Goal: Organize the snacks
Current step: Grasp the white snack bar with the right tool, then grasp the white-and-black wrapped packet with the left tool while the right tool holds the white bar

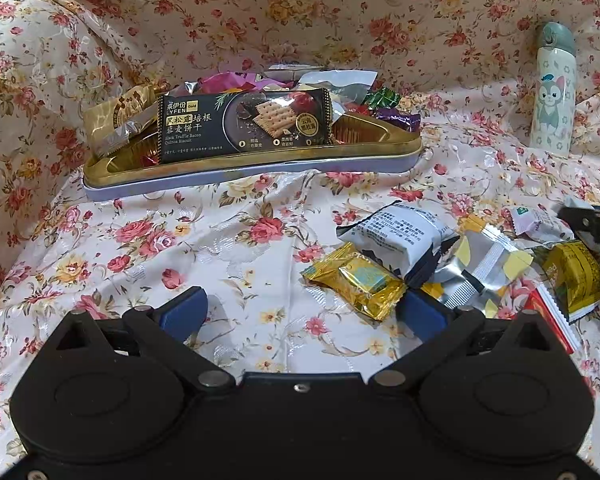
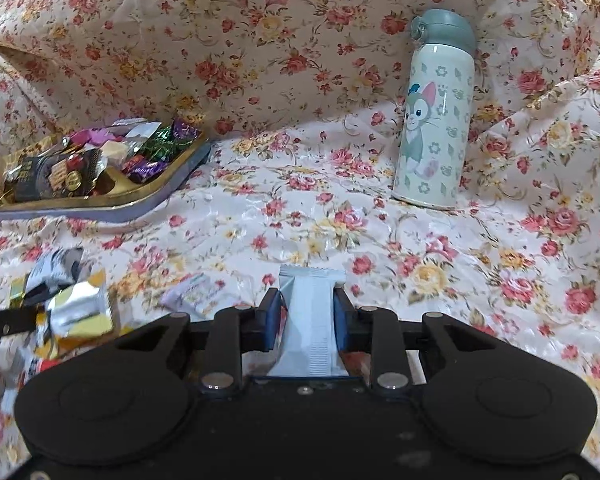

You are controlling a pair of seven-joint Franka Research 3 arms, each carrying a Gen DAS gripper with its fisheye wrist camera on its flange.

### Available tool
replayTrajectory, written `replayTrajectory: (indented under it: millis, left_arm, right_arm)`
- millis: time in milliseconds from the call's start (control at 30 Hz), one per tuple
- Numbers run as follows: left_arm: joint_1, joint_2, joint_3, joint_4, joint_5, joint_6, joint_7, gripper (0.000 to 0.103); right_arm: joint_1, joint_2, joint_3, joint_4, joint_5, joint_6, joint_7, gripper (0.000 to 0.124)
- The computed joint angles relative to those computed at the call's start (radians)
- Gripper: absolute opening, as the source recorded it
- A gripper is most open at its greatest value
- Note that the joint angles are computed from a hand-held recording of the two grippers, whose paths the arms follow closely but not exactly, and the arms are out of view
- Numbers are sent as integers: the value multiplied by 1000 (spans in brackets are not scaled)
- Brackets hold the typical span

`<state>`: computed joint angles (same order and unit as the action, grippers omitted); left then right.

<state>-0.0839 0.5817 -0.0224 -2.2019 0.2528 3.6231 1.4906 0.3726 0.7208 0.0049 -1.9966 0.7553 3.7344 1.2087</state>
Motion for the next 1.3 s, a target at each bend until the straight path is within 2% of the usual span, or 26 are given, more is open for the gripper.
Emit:
replayTrajectory:
  millis: [167, 300, 400, 567, 700, 867, 1000, 1100, 1200, 1300]
  left_arm:
    - [0, -1, 0, 0, -1, 0, 1, 103]
    - [-3, -1, 2, -2, -5, 1, 3, 103]
    - [-1, -3, 1, -4, -5, 2, 4, 103]
    - [34, -10, -24, -7, 41, -2, -14, 97]
    - [22, -32, -17, -19, 40, -19, -10, 94]
    - [78, -70, -69, -27, 92, -34, -66, 94]
    - [103, -90, -102, -3, 126, -83, -130, 94]
    - [153, -88, -166, 44, 169, -179, -199, 93]
    - [269, -68, -298, 92, 223, -283, -256, 92]
    - [358, -35, -416, 140, 209, -384, -252, 90]
  right_arm:
    - [-3, 29, -6, 54, 13, -20, 7, 29]
    - [-40, 31, 20, 43, -36, -2, 63, 29]
    - [-37, 32, 17, 39, -39, 2, 79, 28]
    - [-8, 37, -6, 49, -4, -8, 59, 28]
    - [-21, 35, 4, 46, -18, -7, 69, 28]
    - [-34, 32, 12, 40, -38, -5, 94, 28]
    - [-24, 33, 4, 41, -30, -6, 94, 28]
    - [-21, 33, 2, 42, -26, -7, 92, 28]
    - [-21, 33, 2, 43, -26, -7, 91, 28]
    - [-20, 34, 1, 43, -25, -7, 90, 28]
